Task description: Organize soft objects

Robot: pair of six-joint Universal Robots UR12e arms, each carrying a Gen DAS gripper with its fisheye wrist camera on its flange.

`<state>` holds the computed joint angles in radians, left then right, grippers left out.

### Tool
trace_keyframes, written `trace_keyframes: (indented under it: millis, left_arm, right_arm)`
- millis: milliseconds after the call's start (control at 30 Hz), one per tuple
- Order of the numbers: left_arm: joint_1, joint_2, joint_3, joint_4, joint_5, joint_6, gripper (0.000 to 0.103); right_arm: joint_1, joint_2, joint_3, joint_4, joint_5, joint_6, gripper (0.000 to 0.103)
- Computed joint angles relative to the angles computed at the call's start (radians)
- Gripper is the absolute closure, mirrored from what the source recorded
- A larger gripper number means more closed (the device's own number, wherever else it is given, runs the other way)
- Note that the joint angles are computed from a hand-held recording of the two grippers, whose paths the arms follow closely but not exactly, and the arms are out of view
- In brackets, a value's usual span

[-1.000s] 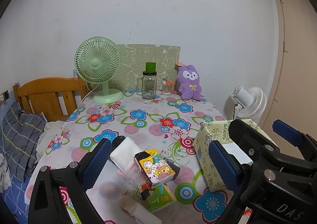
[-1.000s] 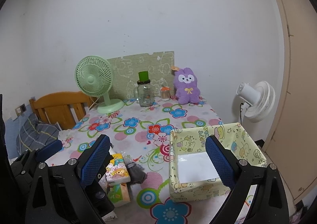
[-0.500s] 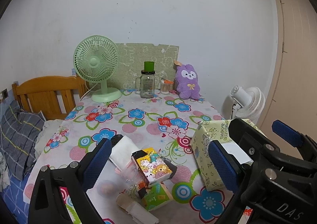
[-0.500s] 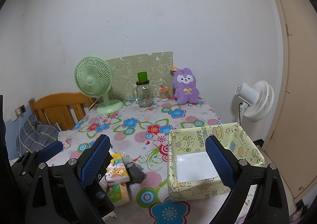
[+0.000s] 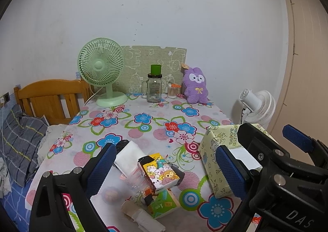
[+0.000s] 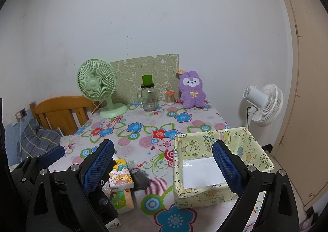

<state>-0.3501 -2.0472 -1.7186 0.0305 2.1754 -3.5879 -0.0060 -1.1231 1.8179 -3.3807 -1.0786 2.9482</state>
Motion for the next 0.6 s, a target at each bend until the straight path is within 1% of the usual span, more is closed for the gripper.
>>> trace_keyframes:
  millis: [300, 600]
  left_arm:
    - [0.0, 0.004, -0.01, 0.013, 0.012, 0.004, 0.005]
    - [0.002, 0.006, -0.012, 0.008, 0.014, 0.001, 0.006]
  right_arm:
    - [0.001, 0.001, -0.001, 0.001, -0.007, -0.008, 0.005]
    - [0.002, 0.0, 0.002, 0.003, -0.004, -0.01, 0.005]
